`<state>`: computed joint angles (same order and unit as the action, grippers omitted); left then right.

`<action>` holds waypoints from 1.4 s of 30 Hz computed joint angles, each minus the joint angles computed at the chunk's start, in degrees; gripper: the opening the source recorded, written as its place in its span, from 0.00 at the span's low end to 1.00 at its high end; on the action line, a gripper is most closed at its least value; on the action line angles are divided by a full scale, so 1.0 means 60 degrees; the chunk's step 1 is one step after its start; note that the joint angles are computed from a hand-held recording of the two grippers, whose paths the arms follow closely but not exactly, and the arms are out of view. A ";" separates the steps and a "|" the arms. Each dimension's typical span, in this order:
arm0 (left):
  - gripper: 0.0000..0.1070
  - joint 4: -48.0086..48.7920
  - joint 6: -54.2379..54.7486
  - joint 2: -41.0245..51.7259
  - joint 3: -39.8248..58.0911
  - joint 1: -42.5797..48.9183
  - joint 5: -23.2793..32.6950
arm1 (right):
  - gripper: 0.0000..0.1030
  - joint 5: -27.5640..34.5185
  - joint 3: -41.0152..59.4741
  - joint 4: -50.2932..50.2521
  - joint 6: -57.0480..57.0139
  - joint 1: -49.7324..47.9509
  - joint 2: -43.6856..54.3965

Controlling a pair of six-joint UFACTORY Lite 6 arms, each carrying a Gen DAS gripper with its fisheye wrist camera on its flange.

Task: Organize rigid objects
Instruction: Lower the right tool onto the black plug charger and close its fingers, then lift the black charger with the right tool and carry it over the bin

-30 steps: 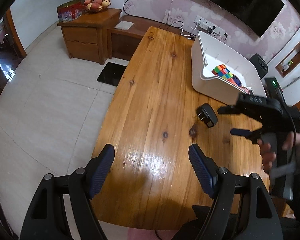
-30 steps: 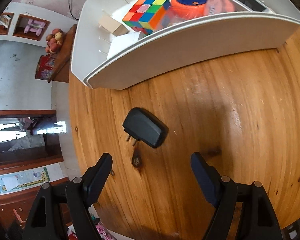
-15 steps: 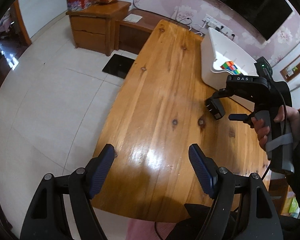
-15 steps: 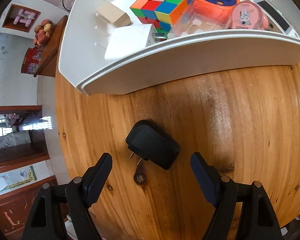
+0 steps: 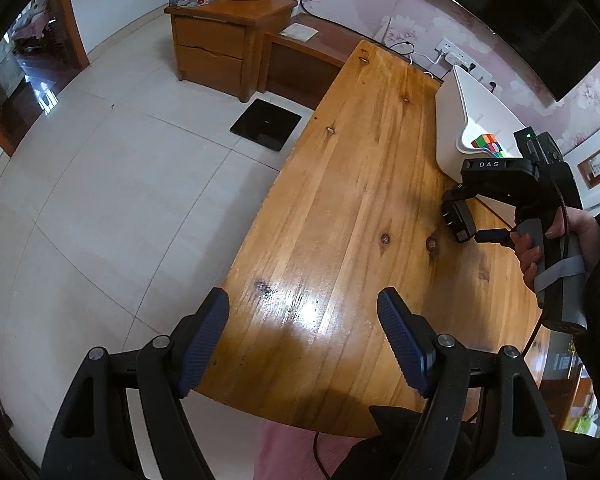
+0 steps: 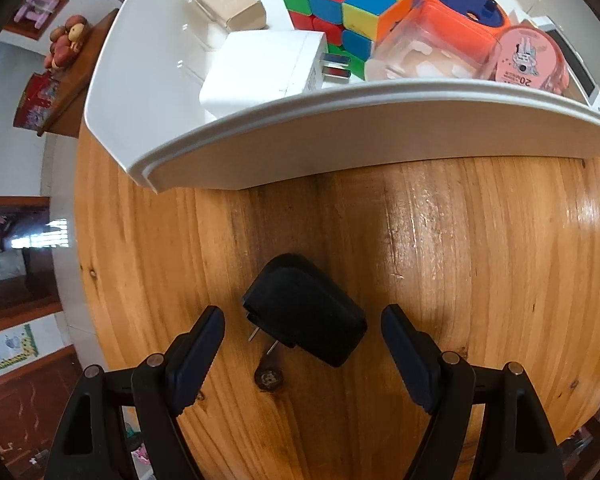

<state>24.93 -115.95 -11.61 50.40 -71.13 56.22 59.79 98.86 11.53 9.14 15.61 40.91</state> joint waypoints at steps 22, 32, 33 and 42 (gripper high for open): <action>0.74 -0.0269 -0.0048 -0.0104 -0.0037 -0.0079 0.0395 | 0.62 -0.0045 0.0900 -0.0343 0.0288 0.0415 0.0868; 0.74 -0.0199 0.0897 0.0290 0.0598 0.0331 0.0567 | 0.62 -0.0350 -0.0235 0.0075 -0.0544 0.0022 0.0224; 0.74 -0.0183 0.1036 0.0346 0.0682 0.0385 0.0571 | 0.62 -0.0351 -0.0268 0.0124 -0.0605 -0.0047 0.0227; 0.74 -0.0072 0.2738 0.1167 0.1784 0.0983 0.0414 | 0.62 -0.0384 -0.1444 0.0871 -0.1337 -0.1322 -0.0357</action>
<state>24.50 -99.52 -4.60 61.11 -65.24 58.71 57.49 90.20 16.75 1.12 7.68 38.76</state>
